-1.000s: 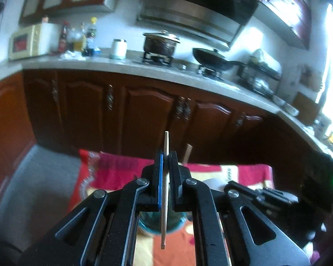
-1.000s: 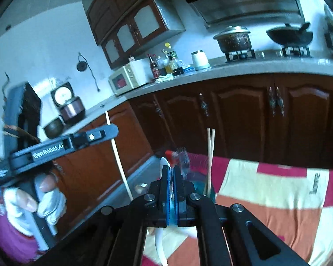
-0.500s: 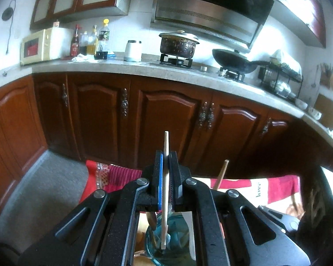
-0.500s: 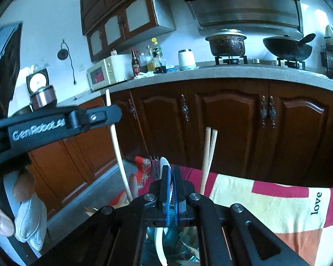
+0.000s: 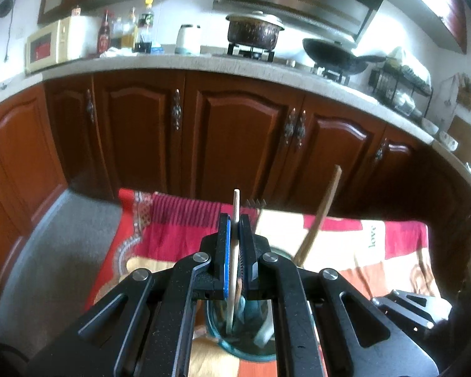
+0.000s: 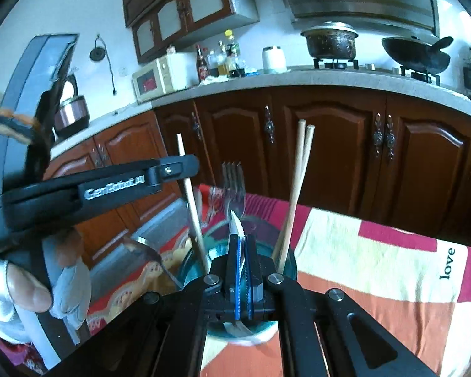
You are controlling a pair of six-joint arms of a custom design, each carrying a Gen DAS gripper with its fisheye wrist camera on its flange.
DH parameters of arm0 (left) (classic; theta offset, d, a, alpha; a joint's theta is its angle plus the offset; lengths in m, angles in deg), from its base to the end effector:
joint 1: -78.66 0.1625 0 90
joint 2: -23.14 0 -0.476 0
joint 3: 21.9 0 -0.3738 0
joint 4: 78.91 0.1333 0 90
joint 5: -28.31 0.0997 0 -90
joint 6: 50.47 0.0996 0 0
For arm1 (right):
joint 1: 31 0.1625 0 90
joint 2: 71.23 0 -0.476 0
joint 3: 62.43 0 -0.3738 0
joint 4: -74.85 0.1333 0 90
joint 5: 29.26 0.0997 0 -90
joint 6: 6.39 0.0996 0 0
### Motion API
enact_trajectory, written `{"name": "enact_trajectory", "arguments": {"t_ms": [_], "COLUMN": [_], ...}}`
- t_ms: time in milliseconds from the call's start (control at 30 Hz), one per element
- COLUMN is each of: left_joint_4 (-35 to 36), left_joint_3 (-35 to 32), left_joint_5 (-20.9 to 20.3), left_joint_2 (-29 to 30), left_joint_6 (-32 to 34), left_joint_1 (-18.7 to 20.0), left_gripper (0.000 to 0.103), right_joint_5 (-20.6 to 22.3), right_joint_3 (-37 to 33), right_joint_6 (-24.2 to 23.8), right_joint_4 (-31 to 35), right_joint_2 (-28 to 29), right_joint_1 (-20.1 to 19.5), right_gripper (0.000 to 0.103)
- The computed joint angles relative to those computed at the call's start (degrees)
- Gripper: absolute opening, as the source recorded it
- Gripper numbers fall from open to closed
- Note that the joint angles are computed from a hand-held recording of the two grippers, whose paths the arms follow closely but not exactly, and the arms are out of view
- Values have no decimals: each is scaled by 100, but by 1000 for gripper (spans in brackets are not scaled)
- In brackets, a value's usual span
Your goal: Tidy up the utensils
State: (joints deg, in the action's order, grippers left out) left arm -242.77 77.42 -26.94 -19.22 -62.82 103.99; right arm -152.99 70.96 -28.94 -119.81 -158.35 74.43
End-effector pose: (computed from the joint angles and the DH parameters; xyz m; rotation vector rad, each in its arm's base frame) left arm -0.5285 -0.4605 0.1206 1.0863 2.4985 -0.8466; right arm 0.1830 -0.3698 0.4093 0.3698 -2.2395 1.2060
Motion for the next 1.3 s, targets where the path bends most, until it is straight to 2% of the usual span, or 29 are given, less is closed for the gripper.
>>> {"name": "enact_trajectory", "arguments": {"t_ms": [67,233,300,367,433,633,900,1000,1267,1300], "left_joint_4": [111,417,488,522,515,543,348,265,189,182], "left_joint_3": [21,-18,-18,-8,25,173,438,573,946,990], "left_joint_5": [-3,-154,-203,-221,-269,-296,55,235,504,534], "left_joint_2": [-16,-113,-169,-216,-270,-448,-674,-758,-953,-978], "left_joint_6": [-70,-309,-364,-401,-424,-400,-238,-246,-353,-385], "left_joint_1": [-12,10,3,-6,-15,-120,-374,-472,-718,-745], "left_gripper": [4,4,8,21,29,36,42,43,43,43], "right_joint_5": [-166,-251,-282,-295,-338,-447,-710,-875,-1645,-1766], "right_joint_3": [28,41,31,43,78,142,187,188,147,142], "right_joint_6": [72,235,318,368,420,648,849,1037,1318,1355], "right_joint_4": [201,555,681,702,634,684,463,440,370,330], "right_joint_2": [4,-75,-133,-183,-233,-366,-483,-535,-364,-323], "right_joint_1": [26,39,70,102,164,364,645,767,1227,1291], "right_gripper": [2,4,9,14,18,22,24,32,35,38]}}
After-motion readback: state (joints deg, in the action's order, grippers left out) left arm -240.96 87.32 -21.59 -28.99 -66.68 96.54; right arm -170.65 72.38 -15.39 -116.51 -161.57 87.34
